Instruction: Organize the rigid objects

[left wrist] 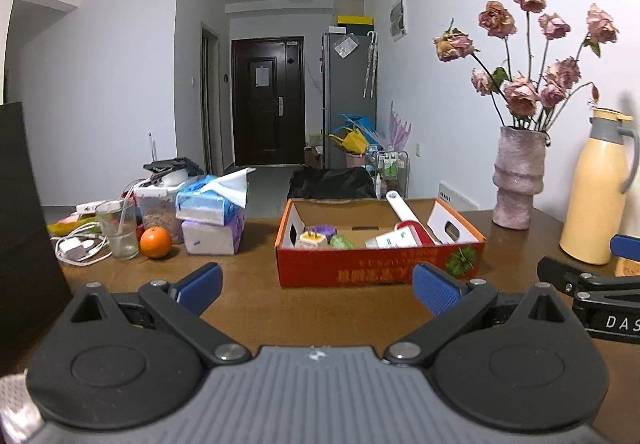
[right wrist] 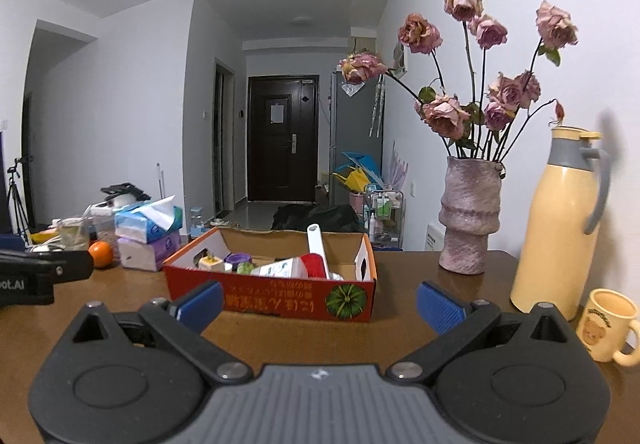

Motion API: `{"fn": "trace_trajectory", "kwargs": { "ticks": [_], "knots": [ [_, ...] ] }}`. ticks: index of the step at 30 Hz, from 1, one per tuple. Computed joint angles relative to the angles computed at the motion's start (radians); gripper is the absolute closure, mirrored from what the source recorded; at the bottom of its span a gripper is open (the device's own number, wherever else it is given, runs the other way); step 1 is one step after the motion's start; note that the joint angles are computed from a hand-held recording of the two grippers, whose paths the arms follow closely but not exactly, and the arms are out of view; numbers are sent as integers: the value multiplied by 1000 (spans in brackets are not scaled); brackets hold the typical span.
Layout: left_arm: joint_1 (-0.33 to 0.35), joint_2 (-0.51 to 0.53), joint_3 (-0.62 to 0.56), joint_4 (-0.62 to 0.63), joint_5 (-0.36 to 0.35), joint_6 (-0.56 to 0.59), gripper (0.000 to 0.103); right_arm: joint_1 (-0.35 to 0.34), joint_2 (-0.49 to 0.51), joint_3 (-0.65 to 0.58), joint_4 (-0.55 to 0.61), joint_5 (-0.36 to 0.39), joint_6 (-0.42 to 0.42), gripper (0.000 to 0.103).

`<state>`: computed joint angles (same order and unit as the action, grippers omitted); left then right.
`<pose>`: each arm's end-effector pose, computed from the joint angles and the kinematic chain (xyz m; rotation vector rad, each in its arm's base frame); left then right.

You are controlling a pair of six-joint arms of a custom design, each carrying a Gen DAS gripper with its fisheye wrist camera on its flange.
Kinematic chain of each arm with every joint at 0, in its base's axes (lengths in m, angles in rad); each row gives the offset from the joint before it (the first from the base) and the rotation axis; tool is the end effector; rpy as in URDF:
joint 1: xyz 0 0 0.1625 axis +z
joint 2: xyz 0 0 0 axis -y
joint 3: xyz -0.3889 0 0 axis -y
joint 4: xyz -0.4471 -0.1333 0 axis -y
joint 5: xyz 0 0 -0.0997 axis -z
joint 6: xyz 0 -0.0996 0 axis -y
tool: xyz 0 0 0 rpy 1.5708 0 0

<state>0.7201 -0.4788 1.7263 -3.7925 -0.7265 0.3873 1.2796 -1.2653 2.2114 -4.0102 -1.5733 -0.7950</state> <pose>-0.3125 -0.5505 -0.0370 0.8463 2.0859 -1.3548 -0.0119 -0.5032 0.2624 0.4713 -1.8402 1.5036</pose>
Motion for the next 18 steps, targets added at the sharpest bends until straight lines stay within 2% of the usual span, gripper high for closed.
{"fn": "trace_trajectory", "kwargs": {
  "ticks": [9,18],
  "knots": [
    [-88,-73,203,-29,77,-110,0,-39,-113,192,-75,43,-12,0],
    [-150,-101,299,-71,118,-146,0,-88,-189,305,-121,103,-2,0]
  ]
}}
